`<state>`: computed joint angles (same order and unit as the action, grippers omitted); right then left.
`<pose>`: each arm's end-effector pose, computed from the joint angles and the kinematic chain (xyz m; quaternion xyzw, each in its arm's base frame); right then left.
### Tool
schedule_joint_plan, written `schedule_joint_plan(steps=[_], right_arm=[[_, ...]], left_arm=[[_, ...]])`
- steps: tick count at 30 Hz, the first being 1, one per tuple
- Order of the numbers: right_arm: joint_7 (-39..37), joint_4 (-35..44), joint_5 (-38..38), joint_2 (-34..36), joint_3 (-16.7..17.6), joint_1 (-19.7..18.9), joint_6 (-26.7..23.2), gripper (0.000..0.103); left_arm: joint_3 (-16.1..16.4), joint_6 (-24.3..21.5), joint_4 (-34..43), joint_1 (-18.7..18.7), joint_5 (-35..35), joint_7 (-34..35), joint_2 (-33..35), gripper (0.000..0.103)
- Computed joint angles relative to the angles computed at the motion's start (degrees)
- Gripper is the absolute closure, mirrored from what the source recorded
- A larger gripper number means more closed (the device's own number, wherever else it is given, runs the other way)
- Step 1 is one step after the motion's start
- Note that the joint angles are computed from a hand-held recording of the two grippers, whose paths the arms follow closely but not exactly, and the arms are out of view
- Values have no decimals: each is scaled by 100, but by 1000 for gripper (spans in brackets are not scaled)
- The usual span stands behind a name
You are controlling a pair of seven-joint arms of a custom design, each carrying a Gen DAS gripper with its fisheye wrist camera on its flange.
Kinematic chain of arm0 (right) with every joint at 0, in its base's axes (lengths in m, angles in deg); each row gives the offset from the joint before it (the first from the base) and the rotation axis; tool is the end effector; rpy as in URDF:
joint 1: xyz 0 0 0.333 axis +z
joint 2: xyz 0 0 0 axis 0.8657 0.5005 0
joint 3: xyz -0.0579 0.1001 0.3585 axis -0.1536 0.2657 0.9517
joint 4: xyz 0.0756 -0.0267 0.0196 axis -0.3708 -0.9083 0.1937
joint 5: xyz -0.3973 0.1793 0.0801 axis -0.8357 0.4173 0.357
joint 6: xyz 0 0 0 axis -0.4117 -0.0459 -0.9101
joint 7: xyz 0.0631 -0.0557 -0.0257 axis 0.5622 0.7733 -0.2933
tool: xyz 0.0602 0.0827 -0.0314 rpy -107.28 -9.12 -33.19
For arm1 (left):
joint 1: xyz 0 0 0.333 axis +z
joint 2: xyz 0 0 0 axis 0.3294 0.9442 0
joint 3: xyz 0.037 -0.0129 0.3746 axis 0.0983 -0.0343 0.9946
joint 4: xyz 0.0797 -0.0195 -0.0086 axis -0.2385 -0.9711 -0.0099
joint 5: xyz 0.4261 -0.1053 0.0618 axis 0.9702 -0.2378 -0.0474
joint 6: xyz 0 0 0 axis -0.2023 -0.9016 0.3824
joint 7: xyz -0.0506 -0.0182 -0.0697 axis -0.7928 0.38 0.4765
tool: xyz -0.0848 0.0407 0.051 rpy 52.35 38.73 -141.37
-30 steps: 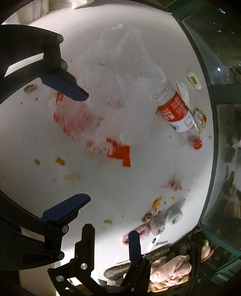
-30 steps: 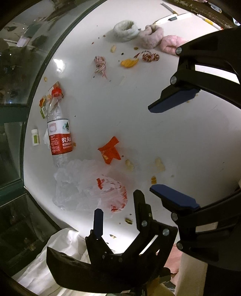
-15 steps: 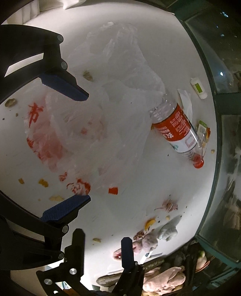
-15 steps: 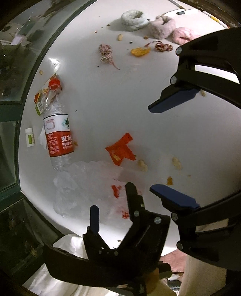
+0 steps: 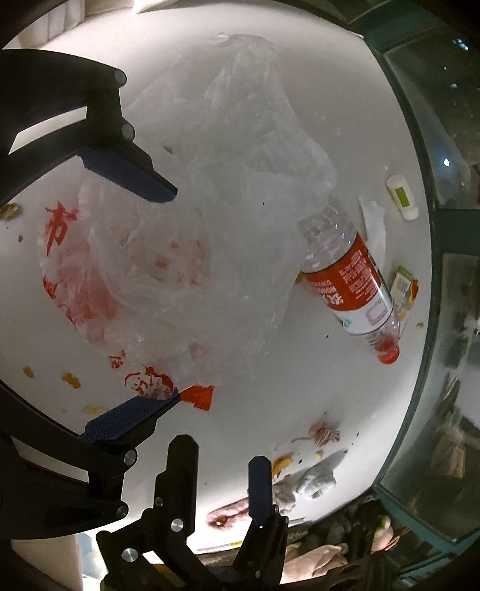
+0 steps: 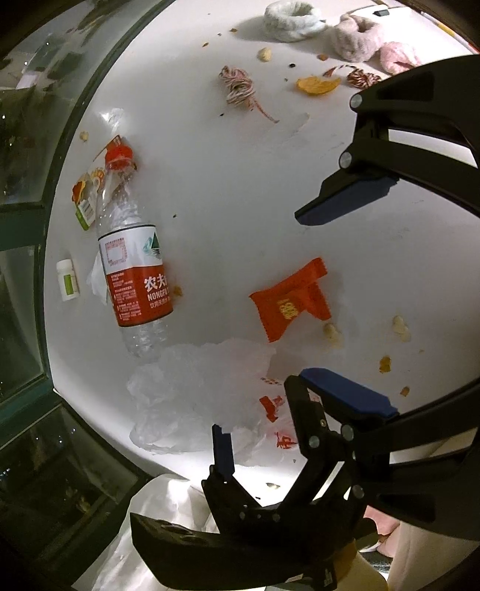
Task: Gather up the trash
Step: 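Lower the left tool onto the clear plastic bag with red print, then close the left gripper on the plastic bag and lift it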
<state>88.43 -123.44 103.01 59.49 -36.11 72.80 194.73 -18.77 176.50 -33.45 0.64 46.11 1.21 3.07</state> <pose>0.8206 0.2317 0.3953 -0.8884 0.4341 0.0192 0.1480 0.5478 -0.3443 0.4098 -0.8067 0.5551 -0.1783 0.0966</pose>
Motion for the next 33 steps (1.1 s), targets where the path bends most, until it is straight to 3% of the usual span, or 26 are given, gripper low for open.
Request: schedule_joint_plan(steps=[3, 6, 9, 14, 20, 26, 33], right_arm=[[13, 82, 4, 56, 2, 7, -34, 27], [8, 77, 4, 58, 0, 4, -39, 27], [20, 38, -1, 34, -6, 8, -22, 27], [6, -86, 6, -47, -5, 0, 61, 26], [-16, -215, 48, -143, 9, -10, 181, 26], [-55, -456, 155, -333, 37, -51, 374, 26], [-51, -1064, 407, -834, 53, -161, 812, 27]], left_arm=[[28, -67, 34, -13, 111, -82, 19, 8], [18, -64, 50, 24, -15, -54, 50, 16], [-10, -70, 51, 81, -293, 32, 85, 35], [-43, -85, 16, 122, -619, 180, 98, 82], [1, -201, 63, 19, -301, 58, 17, 92], [3, -244, 146, -46, 50, -206, -102, 93], [-144, -551, 573, -204, 271, 261, -63, 93]])
